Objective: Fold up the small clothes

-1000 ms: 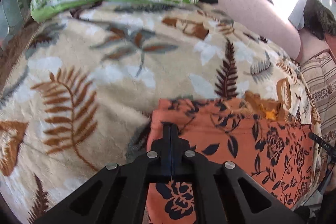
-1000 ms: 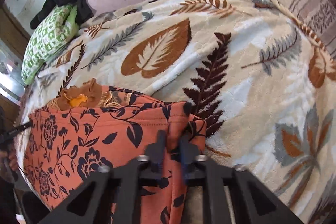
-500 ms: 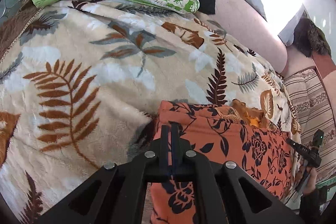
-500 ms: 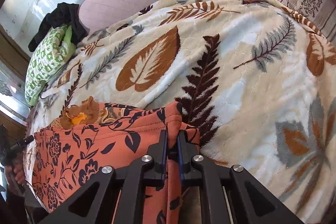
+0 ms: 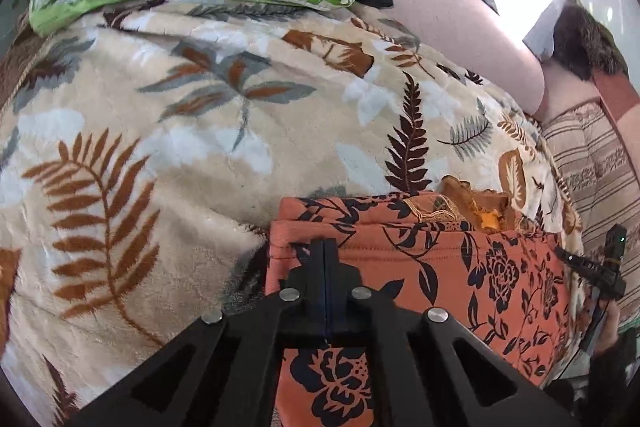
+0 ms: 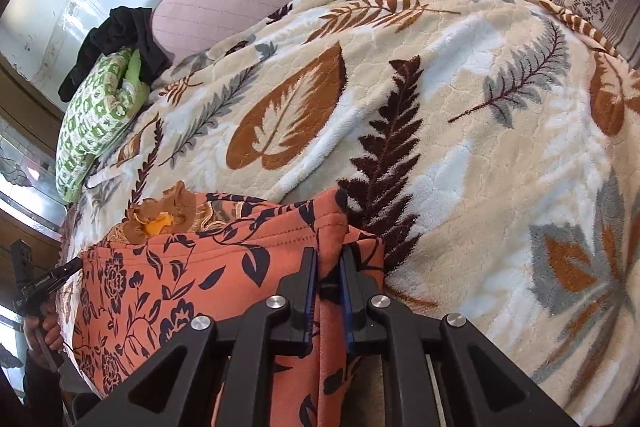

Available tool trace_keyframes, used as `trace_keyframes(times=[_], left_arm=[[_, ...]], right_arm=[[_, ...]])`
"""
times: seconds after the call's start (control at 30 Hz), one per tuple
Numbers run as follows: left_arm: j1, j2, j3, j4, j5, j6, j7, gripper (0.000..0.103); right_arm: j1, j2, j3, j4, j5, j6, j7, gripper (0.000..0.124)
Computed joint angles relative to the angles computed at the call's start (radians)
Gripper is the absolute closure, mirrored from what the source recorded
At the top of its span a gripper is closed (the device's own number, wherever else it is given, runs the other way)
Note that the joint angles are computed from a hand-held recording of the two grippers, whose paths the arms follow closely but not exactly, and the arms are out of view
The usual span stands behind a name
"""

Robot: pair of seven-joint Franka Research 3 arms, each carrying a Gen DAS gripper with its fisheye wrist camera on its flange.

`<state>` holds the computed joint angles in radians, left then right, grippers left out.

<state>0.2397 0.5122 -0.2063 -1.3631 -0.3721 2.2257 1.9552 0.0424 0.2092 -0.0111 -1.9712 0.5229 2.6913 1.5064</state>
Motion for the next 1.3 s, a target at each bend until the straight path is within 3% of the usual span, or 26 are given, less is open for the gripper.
trace_keyframes(times=[0.17,0.3,0.4,0.57,0.73,0.8,0.9,1.0,1.13,1.3], left_arm=[[-0.01,-0.015,-0.004,0.0,0.006,0.059,0.008,0.103],[-0.011,-0.012,-0.015,0.032,-0.002,0.088,0.031,0.103],[0.002,-0.015,-0.016,0.035,-0.024,0.085,0.031,0.103],[0.048,-0.012,-0.007,0.021,-0.071,-0.001,0.01,0.102],[0.055,0.029,-0.008,0.051,-0.09,-0.086,-0.027,0.07],[0.055,0.034,-0.014,0.049,-0.104,-0.088,-0.026,0.066],[0.044,0.049,-0.01,0.059,-0.095,-0.085,-0.04,0.067],[0.036,0.064,-0.007,0.078,-0.072,-0.085,-0.039,0.1],[0.037,0.023,-0.019,0.037,-0.073,-0.021,0.007,0.1],[0.023,-0.015,-0.035,0.025,-0.11,0.079,0.077,0.1]], right_arm=[[-0.011,0.011,0.01,0.015,0.036,-0.018,-0.028,0.111],[0.019,-0.011,-0.019,0.007,-0.071,0.01,0.046,0.115],[0.029,-0.017,-0.028,0.002,-0.13,0.028,0.084,0.115],[-0.014,0.005,0.014,0.002,0.023,0.033,0.003,0.114],[-0.005,0.004,0.008,0.002,0.034,0.03,0.002,0.114],[-0.005,0.005,0.006,0.007,0.031,0.018,0.003,0.114],[-0.005,0.011,0.003,0.017,0.021,0.0,0.01,0.114],[-0.009,0.023,0.004,0.031,0.028,-0.016,0.004,0.114],[0.001,0.029,-0.007,0.045,-0.021,-0.047,0.025,0.115],[0.035,-0.019,-0.036,0.011,-0.159,0.027,0.108,0.117]])
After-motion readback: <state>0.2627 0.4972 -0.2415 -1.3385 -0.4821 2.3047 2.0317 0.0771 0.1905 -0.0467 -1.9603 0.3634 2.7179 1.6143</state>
